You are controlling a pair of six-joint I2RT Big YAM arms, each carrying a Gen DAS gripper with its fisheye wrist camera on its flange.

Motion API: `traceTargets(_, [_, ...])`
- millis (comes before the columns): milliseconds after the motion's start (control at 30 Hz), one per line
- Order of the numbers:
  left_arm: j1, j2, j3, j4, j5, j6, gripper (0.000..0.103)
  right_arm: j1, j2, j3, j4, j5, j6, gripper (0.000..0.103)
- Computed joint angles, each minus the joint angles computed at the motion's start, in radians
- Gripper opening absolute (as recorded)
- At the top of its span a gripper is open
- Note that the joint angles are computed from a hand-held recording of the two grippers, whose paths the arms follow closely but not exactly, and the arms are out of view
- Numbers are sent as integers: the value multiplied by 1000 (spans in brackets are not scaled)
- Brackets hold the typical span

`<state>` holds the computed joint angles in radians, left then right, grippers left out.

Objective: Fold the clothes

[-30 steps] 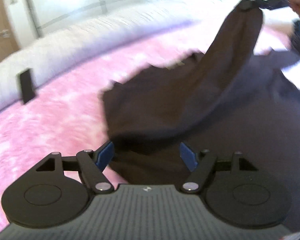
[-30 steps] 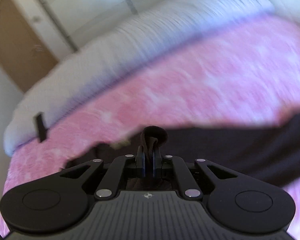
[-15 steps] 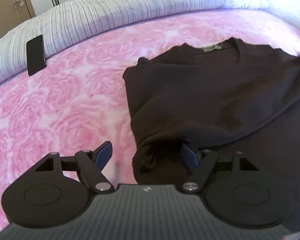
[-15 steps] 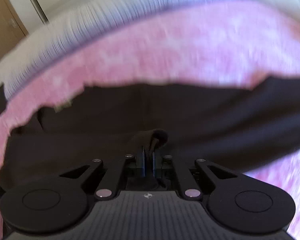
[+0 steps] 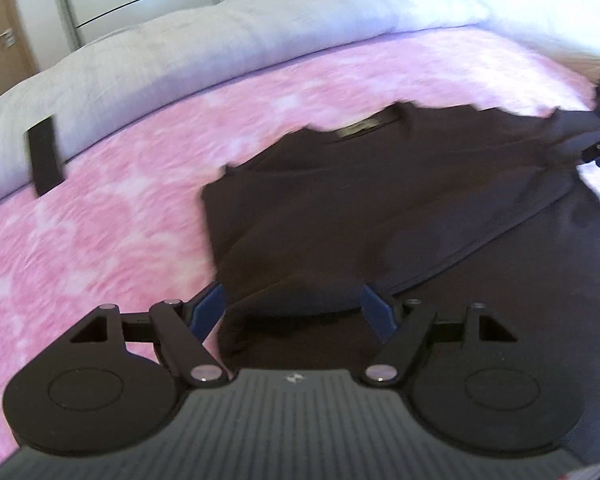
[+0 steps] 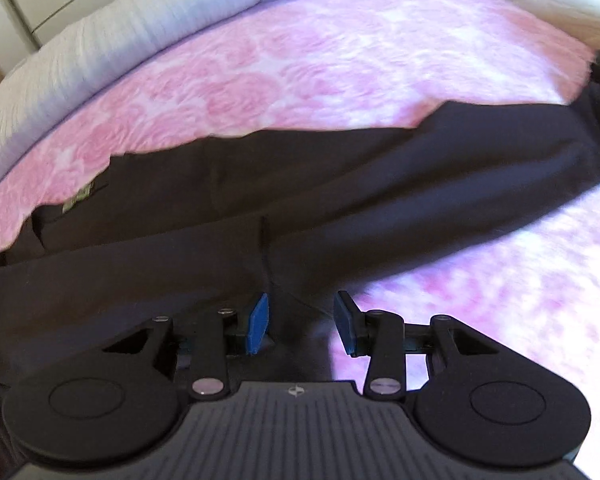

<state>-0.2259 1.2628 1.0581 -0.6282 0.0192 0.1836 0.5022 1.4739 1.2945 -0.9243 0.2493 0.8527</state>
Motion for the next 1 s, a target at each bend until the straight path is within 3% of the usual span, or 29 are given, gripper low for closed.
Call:
traceTargets(67, [-37,12,10,8,22,10,72,1,-69,-39,-23,24,66,43])
traceTargets(200, [-123,34,45,18,12,-13,73,-50,-211,-140,-21,80,85,49])
traceTargets(367, [-258,95,128,-21,-113,-56,76,-212,-335,-276,49,152,42,50])
traceTargets(433, [-313,136,172,-45,-187,-89,77,-303,-340,-306,127,145,-31,51])
traceTargets(533, [-374,227,260,-116,-265,-203,78,-418,-272,-296,227,130,-132,50])
traceTargets(667, [-436,357,400,-199,-283,-330,78,-516,-172,-277,369,84,-221,49])
traceTargets(800, [-475,416,477,-214,-293,-320,78,-558,-130,-287,436,51,-275,45])
traceTargets(900, [-487,428,496,-223,-306,-335,78,-576,-125,-287,445,38,-260,35])
traceTargets(967, [-489,428,496,-222,-316,-351,78,-583,-120,-277,424,35,-267,10])
traceTargets(1000, [-486,414,481,-216,-322,-357,78,-581,-117,-268,407,37,-275,6])
